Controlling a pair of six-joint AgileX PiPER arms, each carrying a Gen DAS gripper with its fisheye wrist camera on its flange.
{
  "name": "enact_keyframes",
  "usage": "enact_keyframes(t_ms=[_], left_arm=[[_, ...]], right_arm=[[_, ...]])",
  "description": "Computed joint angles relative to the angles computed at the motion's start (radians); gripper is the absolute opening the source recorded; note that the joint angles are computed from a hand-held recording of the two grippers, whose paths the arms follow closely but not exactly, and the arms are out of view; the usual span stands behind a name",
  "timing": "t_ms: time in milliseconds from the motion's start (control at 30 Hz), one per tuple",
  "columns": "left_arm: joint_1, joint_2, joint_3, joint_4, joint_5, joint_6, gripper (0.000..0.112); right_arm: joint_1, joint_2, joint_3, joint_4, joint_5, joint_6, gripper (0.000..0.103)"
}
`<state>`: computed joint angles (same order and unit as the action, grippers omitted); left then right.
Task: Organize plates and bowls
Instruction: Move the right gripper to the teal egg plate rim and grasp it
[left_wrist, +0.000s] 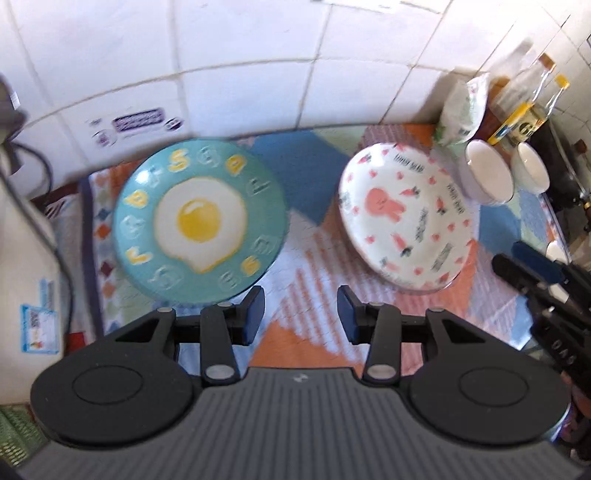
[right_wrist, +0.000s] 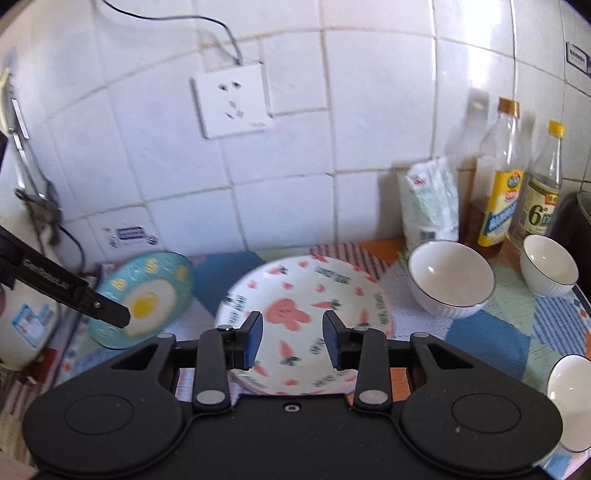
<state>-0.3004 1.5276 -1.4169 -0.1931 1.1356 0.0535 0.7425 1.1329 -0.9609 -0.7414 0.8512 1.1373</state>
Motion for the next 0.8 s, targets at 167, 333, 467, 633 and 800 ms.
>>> enact_keyframes(t_ms=[167, 333, 467, 633, 800], left_arm=[[0.110, -0.077, 0.099, -0.048, 0.011, 0.123, 0.041], [0.227, -0.131, 0.181, -0.087, -0.026, 0.227, 0.041], [0.312, -0.148, 0.202, -0.099, -0.068, 0.302, 0.041], [0.342, -0.191, 0.309, -0.090, -0.275, 0.422, 0.050], [0.353, -0.125, 0.341, -0.100, -0.323, 0.454, 0.052]], right_arm=[[0.143, 0.033, -0.024, -0.091, 0.041, 0.122, 0.044], [0.264, 0.102, -0.056, -0.174, 0.063, 0.243, 0.048], [0.324, 0.169, -0.070, -0.234, 0.046, 0.345, 0.055], [0.342, 0.284, -0.114, -0.292, 0.025, 0.418, 0.062], [0.308, 0.379, -0.089, -0.446, -0.065, 0.654, 0.067]])
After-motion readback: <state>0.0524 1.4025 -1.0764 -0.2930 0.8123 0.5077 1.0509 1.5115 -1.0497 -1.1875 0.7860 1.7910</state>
